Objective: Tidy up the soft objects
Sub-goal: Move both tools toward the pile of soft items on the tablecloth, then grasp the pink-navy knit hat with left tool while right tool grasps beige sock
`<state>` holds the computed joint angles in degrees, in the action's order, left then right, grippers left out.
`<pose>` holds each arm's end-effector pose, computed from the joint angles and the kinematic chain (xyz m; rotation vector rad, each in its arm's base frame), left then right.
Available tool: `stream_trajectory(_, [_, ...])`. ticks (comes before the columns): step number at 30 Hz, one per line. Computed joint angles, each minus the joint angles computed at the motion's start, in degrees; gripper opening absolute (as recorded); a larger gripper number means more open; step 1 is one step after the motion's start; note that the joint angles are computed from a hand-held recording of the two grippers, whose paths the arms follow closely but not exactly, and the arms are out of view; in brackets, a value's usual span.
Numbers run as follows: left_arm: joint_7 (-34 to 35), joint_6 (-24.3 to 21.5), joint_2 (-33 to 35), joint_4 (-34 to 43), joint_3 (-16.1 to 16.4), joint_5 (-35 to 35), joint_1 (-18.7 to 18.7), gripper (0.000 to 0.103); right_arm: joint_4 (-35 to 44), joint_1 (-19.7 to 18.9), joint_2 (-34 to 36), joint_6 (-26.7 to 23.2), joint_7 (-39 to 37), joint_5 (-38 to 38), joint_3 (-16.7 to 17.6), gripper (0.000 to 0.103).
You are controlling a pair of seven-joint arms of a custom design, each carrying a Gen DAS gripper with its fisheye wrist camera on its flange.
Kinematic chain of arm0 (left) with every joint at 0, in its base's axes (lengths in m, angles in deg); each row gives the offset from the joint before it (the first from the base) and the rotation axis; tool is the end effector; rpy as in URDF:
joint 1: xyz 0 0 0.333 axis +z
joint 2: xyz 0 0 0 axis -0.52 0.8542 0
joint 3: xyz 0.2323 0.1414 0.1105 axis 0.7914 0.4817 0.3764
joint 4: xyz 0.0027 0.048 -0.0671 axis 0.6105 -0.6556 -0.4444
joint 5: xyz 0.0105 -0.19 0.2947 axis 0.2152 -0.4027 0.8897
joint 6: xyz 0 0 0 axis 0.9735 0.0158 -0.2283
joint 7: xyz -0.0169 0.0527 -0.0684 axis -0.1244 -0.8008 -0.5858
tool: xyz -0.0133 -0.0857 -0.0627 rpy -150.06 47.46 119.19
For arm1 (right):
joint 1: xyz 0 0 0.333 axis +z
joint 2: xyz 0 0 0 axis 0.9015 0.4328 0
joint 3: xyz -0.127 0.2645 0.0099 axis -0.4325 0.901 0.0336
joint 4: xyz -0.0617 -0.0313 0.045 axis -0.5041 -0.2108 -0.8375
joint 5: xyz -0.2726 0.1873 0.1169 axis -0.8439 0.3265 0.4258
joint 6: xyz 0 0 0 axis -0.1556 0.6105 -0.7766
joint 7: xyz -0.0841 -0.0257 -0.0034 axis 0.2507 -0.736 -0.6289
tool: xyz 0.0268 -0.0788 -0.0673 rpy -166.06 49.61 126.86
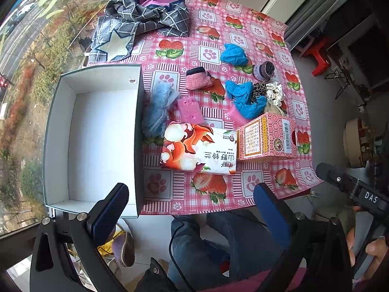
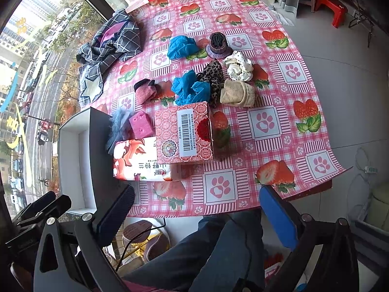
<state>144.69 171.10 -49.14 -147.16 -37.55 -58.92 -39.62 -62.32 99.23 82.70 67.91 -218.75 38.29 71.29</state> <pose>0.5773 -0.1846 0.5411 0.7171 -2.9077 0.3446 0.3412 0.3758 0.5328 -0.4267 2.8321 -0.1634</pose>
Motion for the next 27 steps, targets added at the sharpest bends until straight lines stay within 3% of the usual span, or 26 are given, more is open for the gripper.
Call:
stream_trajectory(6, [-1.2, -0.8, 0.2, -0.3, 0.1, 1.5, -0.7, 0.103, -2.0, -0.1, -2.0, -0.1, -0.3, 1.4, -0.1, 0.103])
stream_trajectory(13, [-2.9, 2.2, 0.5, -2.1, -0.5, 3.2, -2.7, 0.103, -9.8, -0.6, -8.6, 1.2, -0.2, 3.8, -0.7, 0.103])
stream_trajectory(21, [-7.7, 2.6, 4.1, 1.7, -1.3, 8.6, -8.3, 0.103, -23.0, -1.5, -18.4, 6.5, -2.4, 8.2, -2.8, 0.103])
stream_trajectory(27, [-12.9, 3.5, 12.5, 10.7, -1.2, 12.3, -14.3, 0.103, -33.0, -2.1, -25.2, 10.4, -5.7, 11.0, -5.1, 0.103])
